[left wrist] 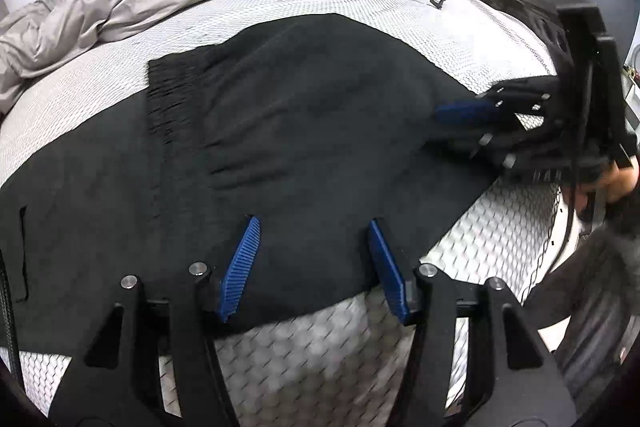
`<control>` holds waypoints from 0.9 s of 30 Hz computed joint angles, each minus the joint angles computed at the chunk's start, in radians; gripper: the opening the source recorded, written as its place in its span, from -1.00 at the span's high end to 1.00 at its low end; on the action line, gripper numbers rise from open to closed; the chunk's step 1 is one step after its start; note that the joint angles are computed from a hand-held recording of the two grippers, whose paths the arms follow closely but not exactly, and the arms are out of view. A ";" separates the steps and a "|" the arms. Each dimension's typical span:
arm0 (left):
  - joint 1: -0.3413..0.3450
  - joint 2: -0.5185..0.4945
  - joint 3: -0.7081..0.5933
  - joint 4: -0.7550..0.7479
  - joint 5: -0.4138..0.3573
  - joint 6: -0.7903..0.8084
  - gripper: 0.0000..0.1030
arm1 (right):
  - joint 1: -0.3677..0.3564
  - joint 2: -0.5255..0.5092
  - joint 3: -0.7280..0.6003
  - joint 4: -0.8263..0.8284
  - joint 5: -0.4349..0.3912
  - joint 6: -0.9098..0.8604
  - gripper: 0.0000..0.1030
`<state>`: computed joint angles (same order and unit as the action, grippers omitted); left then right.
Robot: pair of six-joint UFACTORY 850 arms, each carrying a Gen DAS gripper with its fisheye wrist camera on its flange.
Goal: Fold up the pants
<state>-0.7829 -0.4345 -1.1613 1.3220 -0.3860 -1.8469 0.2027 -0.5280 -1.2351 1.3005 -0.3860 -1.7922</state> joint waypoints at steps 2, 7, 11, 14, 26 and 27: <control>0.002 0.027 0.041 0.065 0.015 -0.071 -0.04 | -0.016 0.016 0.018 0.023 0.045 -0.027 0.24; -0.015 0.037 0.035 0.019 -0.038 -0.022 -0.04 | -0.056 0.031 0.007 -0.004 -0.004 0.073 0.23; -0.005 0.020 -0.022 0.054 -0.051 -0.081 -0.04 | -0.040 0.023 -0.018 0.054 -0.115 0.074 0.23; 0.020 -0.058 -0.121 -0.135 -0.061 0.125 -0.04 | 0.012 -0.031 -0.087 -0.036 -0.106 0.197 0.23; 0.022 0.003 -0.022 -0.133 -0.115 0.107 -0.04 | 0.030 -0.027 -0.078 -0.150 0.131 0.236 0.23; 0.018 0.011 -0.018 -0.120 -0.120 0.090 -0.04 | 0.042 -0.022 -0.080 -0.124 0.130 0.222 0.23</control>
